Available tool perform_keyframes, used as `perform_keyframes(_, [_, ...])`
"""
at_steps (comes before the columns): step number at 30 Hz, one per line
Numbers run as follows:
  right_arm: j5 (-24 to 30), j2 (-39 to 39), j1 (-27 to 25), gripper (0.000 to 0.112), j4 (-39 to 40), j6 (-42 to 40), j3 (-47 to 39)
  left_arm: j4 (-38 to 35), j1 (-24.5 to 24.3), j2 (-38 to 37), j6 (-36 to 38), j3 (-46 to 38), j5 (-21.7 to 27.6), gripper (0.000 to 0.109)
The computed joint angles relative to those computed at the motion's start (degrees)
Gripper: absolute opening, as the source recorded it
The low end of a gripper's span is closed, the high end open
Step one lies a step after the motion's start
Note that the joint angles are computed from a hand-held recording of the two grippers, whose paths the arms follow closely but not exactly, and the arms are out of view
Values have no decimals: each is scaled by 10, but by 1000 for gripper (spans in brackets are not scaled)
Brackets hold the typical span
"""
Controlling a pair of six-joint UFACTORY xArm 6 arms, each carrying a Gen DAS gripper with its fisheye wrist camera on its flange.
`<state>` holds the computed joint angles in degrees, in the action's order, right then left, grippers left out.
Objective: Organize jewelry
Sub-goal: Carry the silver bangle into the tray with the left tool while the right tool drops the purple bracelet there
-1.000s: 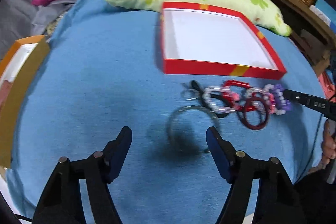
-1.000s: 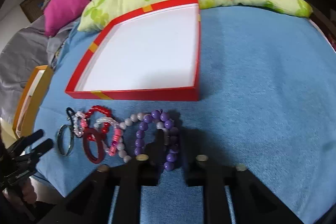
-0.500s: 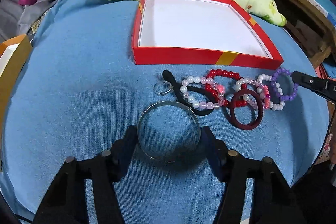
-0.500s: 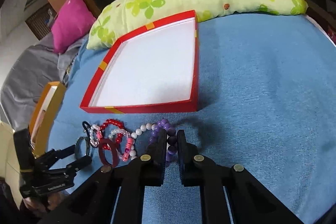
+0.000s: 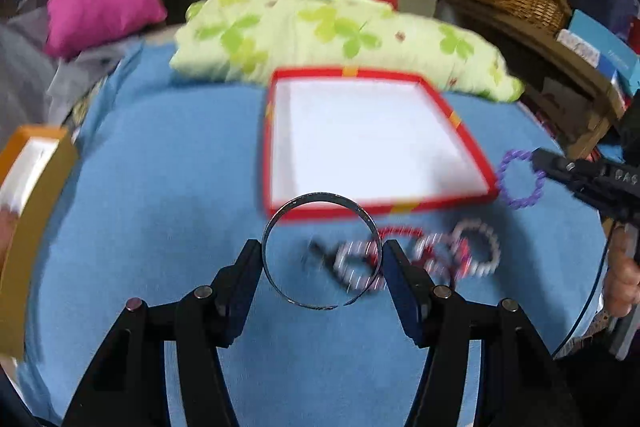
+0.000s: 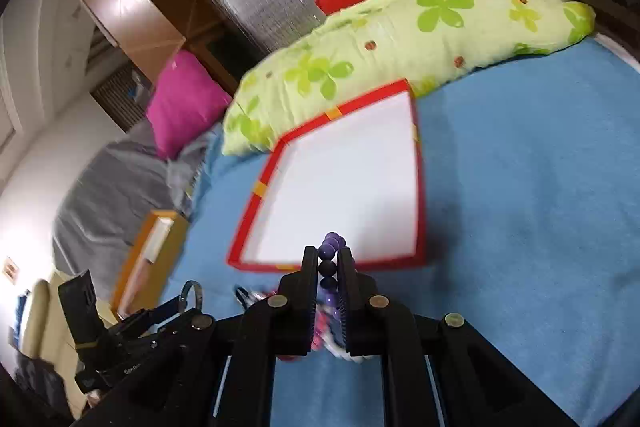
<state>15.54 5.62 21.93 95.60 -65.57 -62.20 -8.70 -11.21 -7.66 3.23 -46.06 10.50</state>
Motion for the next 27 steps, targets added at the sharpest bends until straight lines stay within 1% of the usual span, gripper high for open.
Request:
perform_keyframes(1, [-1, 7, 0, 11, 4, 0, -12, 26, 0, 22, -22, -30, 5, 63])
perform_keyframes(2, [-1, 14, 0, 11, 8, -2, -21, 28, -2, 40, -21, -52, 9, 63])
perform_keyframes(3, [0, 23, -1, 11, 14, -2, -35, 6, -5, 62, 5, -80, 11, 63])
perform_keyframes(4, [5, 38, -2, 11, 17, 4, -53, 7, -6, 85, 7, -103, 13, 63])
perform_keyframes(5, [9, 49, -3, 11, 11, 14, -65, 32, -4, 105, -15, -123, 18, 63])
perform_keyframes(6, [9, 63, -3, 11, -4, 33, -79, 51, -1, 129, -33, -147, 26, 63])
perform_keyframes(9, [5, 106, -2, 11, -90, 136, -113, 85, 2, 185, -67, -198, 56, 63])
perform_keyframes(10, [3, 121, -2, 11, -133, 188, -122, 87, 3, 201, -72, -214, 71, 63])
perform_keyframes(11, [3, 130, -3, 11, -157, 217, -126, 80, 2, 212, -70, -224, 80, 63])
perform_keyframes(13, [6, 147, -8, 11, -196, 259, -136, 77, -1, 223, -72, -235, 94, 63])
perform_keyframes(16, [-13, 165, -10, 11, -248, 298, -147, 84, -4, 234, -76, -244, 110, 64])
perform_keyframes(18, [-21, 177, -15, 11, -291, 343, -151, 72, -5, 230, -71, -237, 104, 64])
perform_keyframes(20, [-12, 191, -25, 11, -358, 406, -161, 16, -6, 227, -31, -235, 109, 64])
perform_keyframes(21, [2, 200, -31, 11, -369, 412, -172, 2, -8, 226, -24, -230, 107, 64])
perform_keyframes(23, [3, 215, -33, 11, -417, 446, -187, 3, -13, 223, -27, -223, 98, 64])
perform_keyframes(25, [-15, 225, -30, 11, -486, 489, -197, -34, -18, 219, -4, -219, 101, 64])
perform_keyframes(26, [-21, 230, -31, 11, -508, 502, -202, -30, -19, 221, -11, -222, 102, 64])
perform_keyframes(27, [-20, 232, -33, 11, -505, 499, -205, -19, -18, 218, -22, -219, 98, 64])
